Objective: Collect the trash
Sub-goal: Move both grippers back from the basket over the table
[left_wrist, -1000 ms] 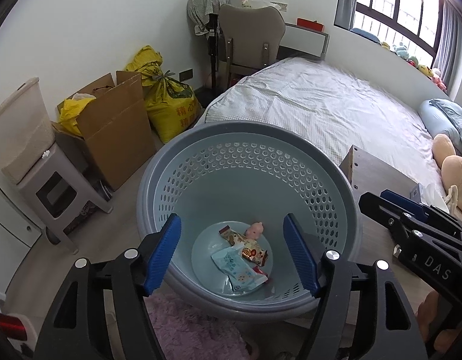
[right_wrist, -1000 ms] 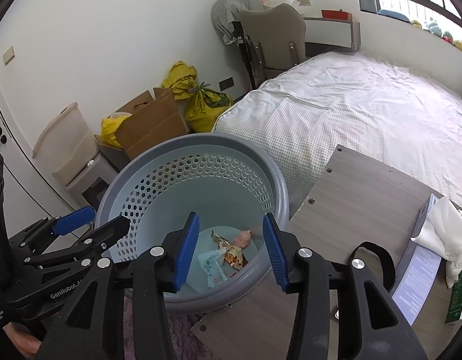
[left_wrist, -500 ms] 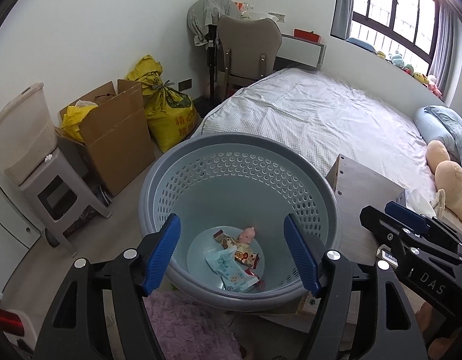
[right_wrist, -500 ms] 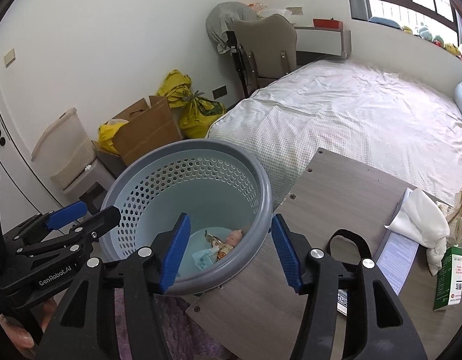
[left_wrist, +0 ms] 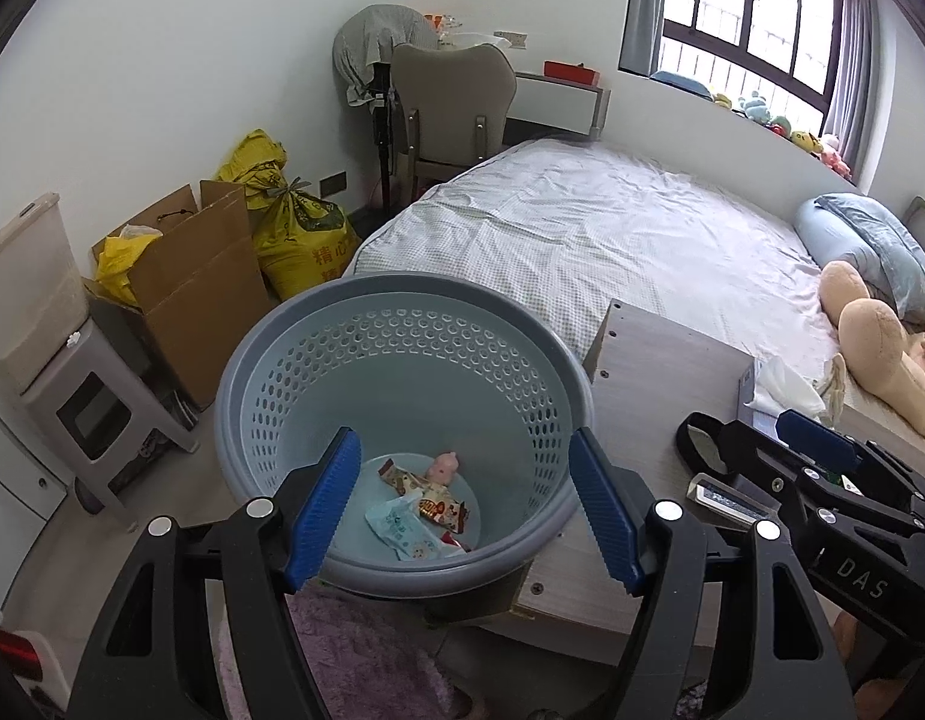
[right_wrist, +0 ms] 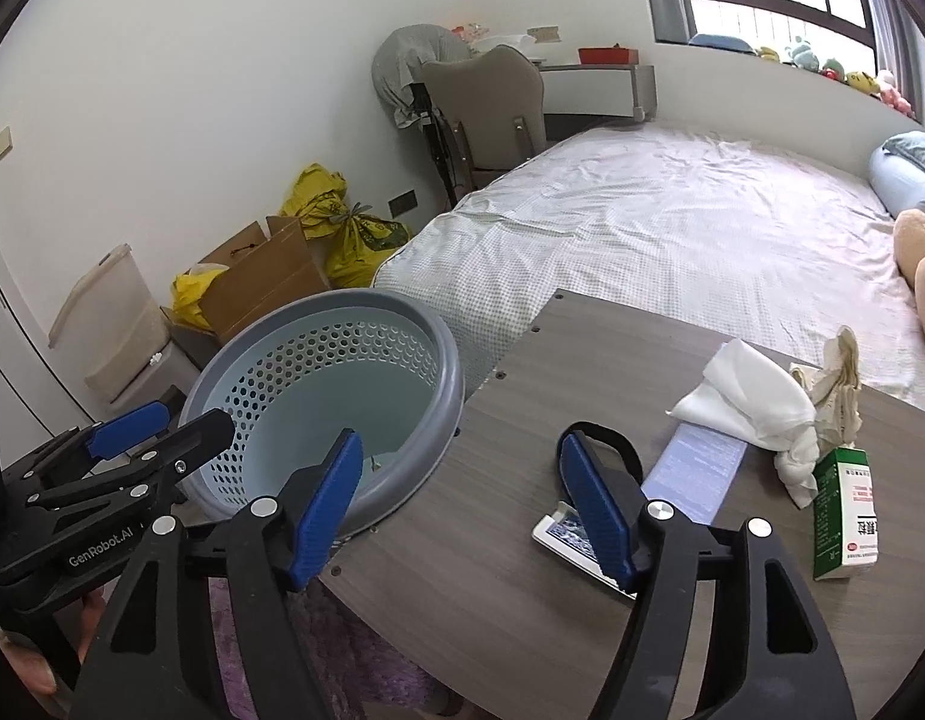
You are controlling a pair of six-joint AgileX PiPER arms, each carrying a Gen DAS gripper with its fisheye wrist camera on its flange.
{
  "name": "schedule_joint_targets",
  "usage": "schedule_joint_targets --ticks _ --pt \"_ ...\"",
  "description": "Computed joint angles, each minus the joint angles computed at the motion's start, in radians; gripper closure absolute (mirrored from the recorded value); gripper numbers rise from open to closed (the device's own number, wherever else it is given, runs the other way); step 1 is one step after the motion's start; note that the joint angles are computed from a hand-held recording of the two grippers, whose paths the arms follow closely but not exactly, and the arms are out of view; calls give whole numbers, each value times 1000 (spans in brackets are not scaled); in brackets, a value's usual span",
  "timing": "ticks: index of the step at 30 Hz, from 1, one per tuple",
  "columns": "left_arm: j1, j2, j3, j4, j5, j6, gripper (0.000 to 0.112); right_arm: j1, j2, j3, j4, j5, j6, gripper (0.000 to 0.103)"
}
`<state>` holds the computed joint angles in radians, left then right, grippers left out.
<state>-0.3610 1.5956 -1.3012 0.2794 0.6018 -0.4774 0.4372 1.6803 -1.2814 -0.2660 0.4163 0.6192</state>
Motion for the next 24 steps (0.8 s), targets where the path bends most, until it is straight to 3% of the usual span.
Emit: schedule_joint_targets --ticks 11,24 --pt "-147 22 -29 68 11 -97 42 -90 -179 230 -87 -34 107 31" --pt "-296 113 -114 134 64 -177 42 -297 -319 431 -46 -68 34 27"
